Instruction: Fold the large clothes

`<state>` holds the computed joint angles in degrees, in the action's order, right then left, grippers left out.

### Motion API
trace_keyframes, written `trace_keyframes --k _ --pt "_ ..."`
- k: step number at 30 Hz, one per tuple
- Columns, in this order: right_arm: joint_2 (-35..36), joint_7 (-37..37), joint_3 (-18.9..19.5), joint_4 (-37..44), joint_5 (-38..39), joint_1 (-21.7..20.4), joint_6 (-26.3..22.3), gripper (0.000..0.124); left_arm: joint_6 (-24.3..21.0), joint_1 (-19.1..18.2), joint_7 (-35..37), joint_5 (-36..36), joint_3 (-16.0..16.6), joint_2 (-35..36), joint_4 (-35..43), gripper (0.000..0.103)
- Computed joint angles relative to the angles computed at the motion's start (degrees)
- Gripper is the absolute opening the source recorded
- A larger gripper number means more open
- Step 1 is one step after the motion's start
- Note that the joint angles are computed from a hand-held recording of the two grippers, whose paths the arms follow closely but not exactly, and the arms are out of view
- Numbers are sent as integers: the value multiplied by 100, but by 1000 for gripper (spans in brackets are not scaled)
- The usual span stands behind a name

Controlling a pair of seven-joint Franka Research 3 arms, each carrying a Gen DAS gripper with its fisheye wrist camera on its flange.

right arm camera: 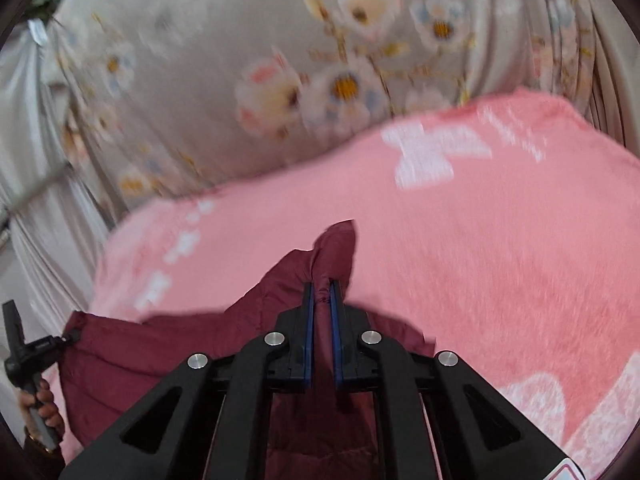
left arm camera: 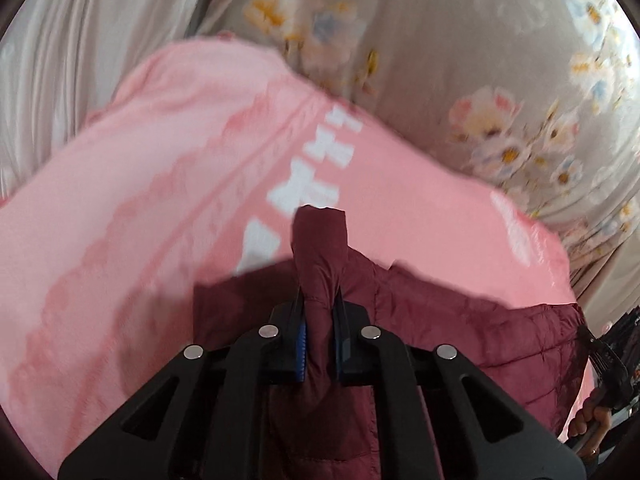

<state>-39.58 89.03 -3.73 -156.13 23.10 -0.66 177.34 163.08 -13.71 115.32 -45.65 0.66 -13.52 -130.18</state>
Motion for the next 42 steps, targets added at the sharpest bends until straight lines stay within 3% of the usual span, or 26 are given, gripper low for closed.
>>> trace_keyframes --k 2,5,11,15,22,25,27,30,32,33,35,36,39,41,42 --pt "24 41 117 115 7 -96 217 6 255 -36 10 -122 -20 -12 146 8" --pt "515 431 838 462 -329 -1004 114 6 661 280 -817 979 -383 338 371 8" --pt "1855 1132 792 945 -752 -1162 -549 6 125 754 -2799 3215 -724 1425 892 8" --pt "2171 1357 593 1004 -1072 -1010 -779 6 229 924 -2889 3284 -870 1630 762 9" --pt "2209 2842 1456 1123 -3142 -1893 -1069 8 370 933 -4136 4940 -842 1768 753 12" --pt "2244 3069 1380 1203 -3520 -1822 -1200 10 281 945 -4461 5369 -838 1809 825 13" --pt "2243 3114 1207 1220 -3589 -1665 -1246 15 227 917 -4762 5788 -805 1794 838 15" --pt "1940 3335 1057 1178 -3769 -1622 -1668 47 -72 929 -4990 6223 -793 1589 798 25" --pt "1367 3701 1066 834 -3952 -1754 -1610 54 8 981 -4680 5921 -806 1141 446 38" --pt "1037 3755 1047 639 -3951 -1775 -1496 54 216 941 -4262 5465 -763 825 171 39" --pt "622 3644 1030 468 -3793 -1700 -1384 54 259 905 -4157 5409 -768 393 -34 39" --pt "501 3485 983 450 -3642 -1526 -1293 54 248 848 -4118 5373 -767 299 -25 39" --pt "631 2911 930 684 -3190 -852 -1143 51 96 224 -3375 4563 -606 243 247 39" --pt "1003 2479 938 980 -2897 -336 -1050 42 -111 -79 -2978 4114 -661 448 568 39" --pt "1165 2380 1040 1101 -2829 -271 -1051 39 -161 -86 -2988 4121 -767 525 646 39"
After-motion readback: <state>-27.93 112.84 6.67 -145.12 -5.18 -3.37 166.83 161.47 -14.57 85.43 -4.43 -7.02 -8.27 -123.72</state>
